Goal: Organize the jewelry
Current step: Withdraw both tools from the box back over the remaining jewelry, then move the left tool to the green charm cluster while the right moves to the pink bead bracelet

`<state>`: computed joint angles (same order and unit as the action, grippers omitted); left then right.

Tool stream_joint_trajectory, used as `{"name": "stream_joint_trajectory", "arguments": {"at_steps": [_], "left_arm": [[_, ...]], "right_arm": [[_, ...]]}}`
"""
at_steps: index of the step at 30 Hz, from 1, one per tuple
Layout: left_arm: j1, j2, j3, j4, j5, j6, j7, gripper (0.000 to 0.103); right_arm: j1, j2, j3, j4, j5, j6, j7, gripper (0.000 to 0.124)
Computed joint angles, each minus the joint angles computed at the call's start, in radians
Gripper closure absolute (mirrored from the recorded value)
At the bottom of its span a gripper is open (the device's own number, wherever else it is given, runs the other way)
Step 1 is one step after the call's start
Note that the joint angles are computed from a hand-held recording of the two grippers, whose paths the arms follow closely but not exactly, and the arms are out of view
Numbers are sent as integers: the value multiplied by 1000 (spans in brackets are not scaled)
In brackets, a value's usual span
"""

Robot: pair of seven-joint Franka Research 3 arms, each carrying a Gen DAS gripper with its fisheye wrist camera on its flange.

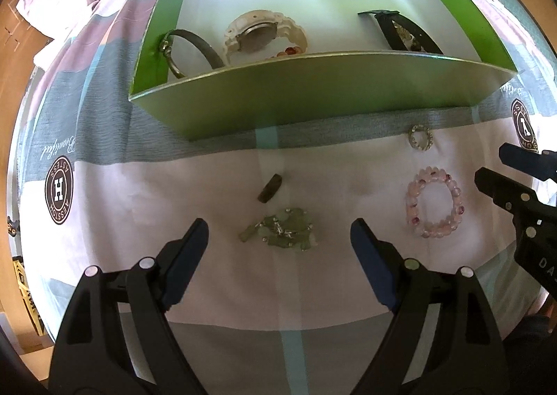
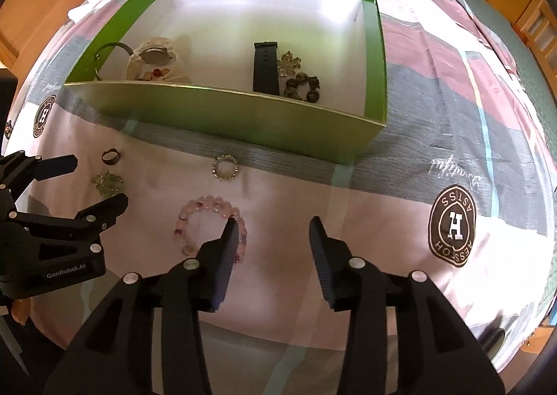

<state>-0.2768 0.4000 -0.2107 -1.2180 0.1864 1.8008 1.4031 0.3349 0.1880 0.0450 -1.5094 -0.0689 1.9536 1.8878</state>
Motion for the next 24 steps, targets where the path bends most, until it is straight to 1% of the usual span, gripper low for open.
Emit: {"name": "stream_joint_trajectory", "arguments": {"at_steps": [1, 2, 3, 4, 5, 9, 12, 13, 15, 18, 19, 20, 22, 23, 24], "left_arm": [[1, 1, 0, 0, -3, 0, -2, 23], [1, 7, 0, 10, -4, -3, -4, 32], [2, 11, 1, 14, -9, -5, -12, 38], [8, 9, 1, 14, -22, -9, -17, 50], [14, 11, -1, 15, -35, -11, -20, 56], [25, 29, 1, 36, -62, -23, -42, 60], [29, 34, -3, 42, -72, -24, -39, 66], [30, 30, -3, 35, -72, -21, -31, 70], [32, 29, -8, 34, -79, -25, -13, 72], [43, 25, -27, 39, -136, -54, 22, 74], [53, 19, -37, 34, -173, -61, 42, 77], [63, 7, -50, 22, -217, -67, 65, 78], [65, -24, -63, -15, -266, -68, 98, 78], [60, -39, -62, -32, -266, -58, 106, 76], [46, -57, -54, -51, -237, -40, 104, 72]], "right_arm": [[2, -2, 1, -3, -2, -1, 2, 82], [3, 1, 1, 1, -6, -4, 3, 82], [5, 1, 2, 2, -10, -7, 5, 82], [8, -1, 2, 0, -13, -9, 9, 82], [16, -11, 7, -6, -18, -15, 22, 82], [17, -7, 7, -1, -24, -24, 23, 82], [20, -5, 7, 1, -30, -29, 26, 82], [20, -3, 7, 2, -30, -31, 26, 82], [21, 0, 7, 5, -32, -33, 24, 82], [22, 5, 6, 12, -35, -40, 23, 82], [21, 7, 5, 14, -35, -42, 22, 82], [21, 10, 4, 17, -36, -45, 23, 82], [22, 14, 3, 23, -36, -51, 27, 81], [21, 15, 2, 25, -33, -52, 29, 81], [20, 15, 1, 25, -30, -49, 33, 77]]}}
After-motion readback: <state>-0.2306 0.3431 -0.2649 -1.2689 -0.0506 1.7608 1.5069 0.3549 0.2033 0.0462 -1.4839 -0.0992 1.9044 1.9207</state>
